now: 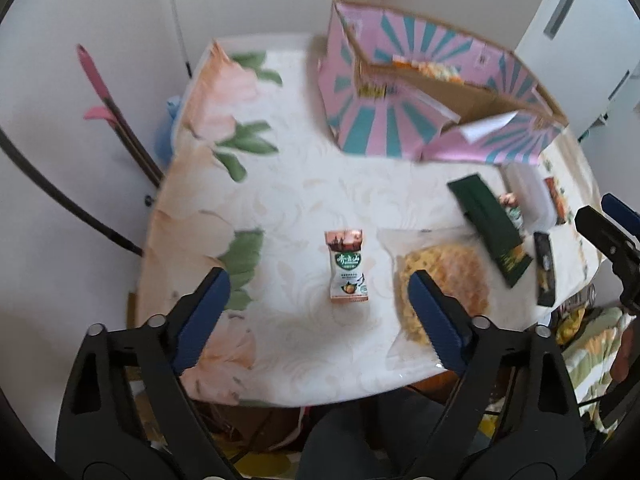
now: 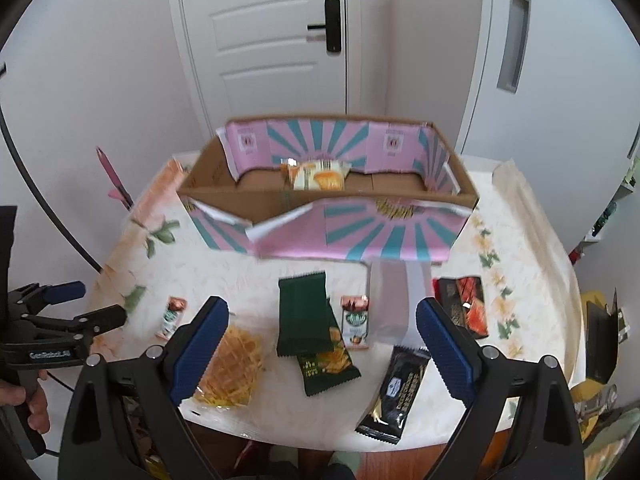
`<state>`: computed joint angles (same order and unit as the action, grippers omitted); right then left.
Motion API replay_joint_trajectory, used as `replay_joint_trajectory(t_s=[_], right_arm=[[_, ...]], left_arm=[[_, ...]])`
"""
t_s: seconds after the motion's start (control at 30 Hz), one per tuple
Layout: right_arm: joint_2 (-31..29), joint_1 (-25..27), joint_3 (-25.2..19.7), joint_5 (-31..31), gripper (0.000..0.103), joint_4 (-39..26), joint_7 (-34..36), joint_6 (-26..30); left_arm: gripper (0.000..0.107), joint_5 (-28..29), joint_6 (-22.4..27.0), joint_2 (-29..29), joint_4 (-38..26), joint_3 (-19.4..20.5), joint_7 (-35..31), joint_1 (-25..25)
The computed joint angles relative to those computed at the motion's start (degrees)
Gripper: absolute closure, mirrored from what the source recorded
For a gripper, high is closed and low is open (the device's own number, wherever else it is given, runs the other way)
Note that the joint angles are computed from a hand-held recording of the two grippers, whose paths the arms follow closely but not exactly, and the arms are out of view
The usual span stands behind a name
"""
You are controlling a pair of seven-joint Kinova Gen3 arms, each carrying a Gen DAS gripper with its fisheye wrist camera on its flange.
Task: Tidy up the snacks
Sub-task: 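Grasp the small drink pouch with the left tool while the right tool grasps the dark green packet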
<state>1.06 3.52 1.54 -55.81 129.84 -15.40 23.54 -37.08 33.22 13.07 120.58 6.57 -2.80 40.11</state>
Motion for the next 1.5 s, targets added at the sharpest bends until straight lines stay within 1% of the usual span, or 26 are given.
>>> replay_joint_trajectory(t_s=[0.07, 0.17, 0.37, 0.4, 0.47, 0.53, 0.67, 0.7, 0.73, 0.8, 0.83, 0.9, 0.93, 1.07, 1.1, 1.17, 1.2, 1.27, 1.3, 1.37, 1.5], right_arm=[[1.3, -1.0, -1.1, 0.5, 0.01, 0.9, -1.0, -3.0], [3.6, -1.4, -3.0, 1.0, 0.01, 1.4, -2.4, -5.9], [6.9, 1.0, -8.9, -0.2, 0.01, 1.5, -1.4, -10.7], [7.7, 1.5, -10.0, -0.2, 0.01, 1.4, -1.3, -11.5], [9.0, 2.8, -12.4, -0.4, 0.013, 1.0, -1.0, -12.8], [10.3, 3.3, -13.6, 1.0, 0.017, 0.5, -2.4, -13.5], [12.6, 5.1, -16.7, 3.6, 0.021, -0.6, -4.6, -14.9], [13.2, 5.3, -17.2, 4.4, 0.025, -0.8, -5.2, -15.3], [13.8, 5.0, -17.4, 5.5, 0.028, -1.1, -6.1, -15.7], [14.9, 4.1, -17.0, 7.7, 0.03, -1.7, -8.1, -16.2], [15.2, 4.0, -17.1, 8.5, 0.032, -1.9, -9.0, -16.4], [16.3, 3.9, -17.5, 10.1, 0.037, -2.3, -10.4, -17.0], [16.8, 2.8, -16.8, 11.2, 0.038, -2.6, -11.6, -17.3], [18.2, 1.8, -16.8, 14.5, 0.043, -3.0, -14.5, -18.2], [18.5, 1.6, -16.8, 15.3, 0.045, -3.1, -15.3, -18.3], [18.9, 0.4, -16.0, 16.9, 0.052, -3.2, -17.0, -18.4], [19.2, -0.1, -15.7, 17.8, 0.059, -3.2, -17.8, -18.5], [19.5, 0.2, -16.3, 19.1, 0.06, -3.1, -19.2, -19.1], [19.6, 0.7, -17.0, 19.7, 0.062, -3.0, -19.7, -19.6], [19.7, 1.3, -17.8, 21.1, 0.062, -2.9, -20.9, -20.1], [20.3, 4.7, -21.4, 23.7, 0.062, -2.5, -22.8, -21.4]], left_arm=[[0.028, 1.2, -3.4, 2.2, 0.5, -0.2, -2.0, -1.7], [0.034, 2.5, -6.9, 4.7, 0.5, -1.9, -4.1, -1.9], [0.041, 5.1, -9.4, 7.6, -0.3, -5.6, -8.0, 0.3], [0.042, 5.6, -9.5, 8.1, -0.6, -5.9, -8.6, 0.6], [0.043, 4.9, -9.0, 8.6, -1.1, -8.0, -7.9, 2.9], [0.043, 4.5, -8.2, 9.1, -1.6, -9.0, -7.4, 4.3], [0.051, 2.6, -5.8, 9.9, -2.6, -10.1, -6.0, 6.5], [0.054, 1.9, -4.9, 10.1, -2.9, -10.2, -5.5, 7.1], [0.055, 1.4, -4.4, 10.2, -3.0, -10.1, -5.1, 7.2], [0.061, 0.5, -4.2, 10.2, -3.0, -9.9, -4.4, 7.3], [0.063, 0.0, -4.1, 10.2, -3.0, -9.8, -4.1, 7.3], [0.069, -0.8, -3.8, 10.3, -3.2, -9.5, -3.6, 7.3], [0.07, -1.1, -3.8, 10.3, -3.2, -9.4, -3.5, 7.3], [0.083, -1.9, -3.4, 10.3, -3.6, -8.6, -3.1, 7.3], [0.085, -2.1, -3.3, 10.3, -3.7, -8.5, -3.0, 7.2], [0.086, -2.3, -3.0, 10.5, -3.9, -8.3, -3.0, 7.2], [0.086, -2.3, -3.2, 10.3, -3.8, -8.2, -2.9, 7.1], [0.086, -2.3, -3.3, 10.3, -3.8, -8.1, -2.8, 7.0], [0.087, -2.2, -3.2, 10.4, -3.9, -8.0, -2.8, 6.9], [0.087, -2.3, -3.5, 10.4, -3.7, -8.2, -2.6, 6.6], [0.088, -2.3, -4.4, 9.9, -2.9, -8.7, -2.2, 6.2]])
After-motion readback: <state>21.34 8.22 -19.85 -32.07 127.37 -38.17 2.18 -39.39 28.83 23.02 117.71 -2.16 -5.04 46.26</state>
